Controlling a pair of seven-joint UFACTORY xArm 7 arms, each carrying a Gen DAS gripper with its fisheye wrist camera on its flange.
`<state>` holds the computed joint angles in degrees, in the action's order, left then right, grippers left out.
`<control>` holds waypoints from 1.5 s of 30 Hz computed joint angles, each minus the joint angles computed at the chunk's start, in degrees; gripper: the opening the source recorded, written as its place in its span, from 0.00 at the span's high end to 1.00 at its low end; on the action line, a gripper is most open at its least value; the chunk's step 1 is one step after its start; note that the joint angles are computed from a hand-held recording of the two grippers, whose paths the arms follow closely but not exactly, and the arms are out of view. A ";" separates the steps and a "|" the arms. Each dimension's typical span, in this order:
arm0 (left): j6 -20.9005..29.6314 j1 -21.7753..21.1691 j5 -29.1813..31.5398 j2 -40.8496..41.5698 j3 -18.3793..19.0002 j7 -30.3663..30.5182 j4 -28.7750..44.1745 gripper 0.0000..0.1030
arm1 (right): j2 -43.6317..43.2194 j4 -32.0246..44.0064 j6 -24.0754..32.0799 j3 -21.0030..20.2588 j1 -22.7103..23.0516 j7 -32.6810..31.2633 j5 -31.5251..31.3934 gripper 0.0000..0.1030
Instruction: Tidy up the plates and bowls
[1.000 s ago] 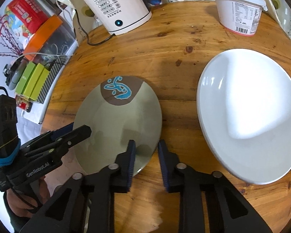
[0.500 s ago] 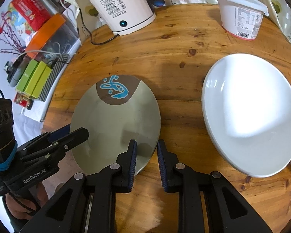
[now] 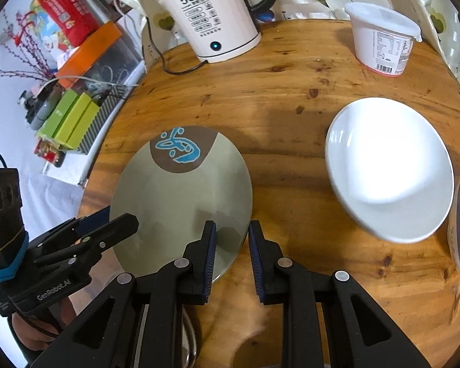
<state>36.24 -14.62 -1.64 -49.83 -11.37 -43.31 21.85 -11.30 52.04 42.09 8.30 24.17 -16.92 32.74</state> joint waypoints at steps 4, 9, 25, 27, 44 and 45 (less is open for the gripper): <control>2.86 -0.43 0.04 -3.92 -1.55 -2.19 -0.98 0.54 | -2.36 -1.60 0.57 -0.03 0.54 -0.54 0.56 0.80; 6.59 -1.46 0.31 -8.20 -3.32 -5.13 -1.90 0.54 | -5.40 -3.95 1.09 -0.19 1.70 -0.94 1.07 0.80; 18.54 -7.86 -0.01 -21.91 -8.87 -16.62 -5.78 0.54 | -12.33 -10.96 3.10 -0.30 5.62 -1.52 1.60 0.79; 19.77 -8.67 -0.09 -23.06 -9.44 -17.78 -6.09 0.54 | -13.03 -11.51 3.32 -0.17 6.01 -1.24 1.43 0.79; 25.74 -13.60 -0.53 -25.91 -13.38 -24.93 -5.54 0.54 | -17.16 -15.65 4.66 -0.63 8.27 -0.82 1.45 0.78; 25.79 -13.83 -0.62 -25.86 -13.50 -25.30 -5.58 0.54 | -17.40 -15.85 4.82 -0.71 8.28 -0.83 1.44 0.78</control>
<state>62.03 -28.45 -2.26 -75.70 -24.87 -68.61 16.28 -28.70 36.20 46.91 7.59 32.45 -17.75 34.18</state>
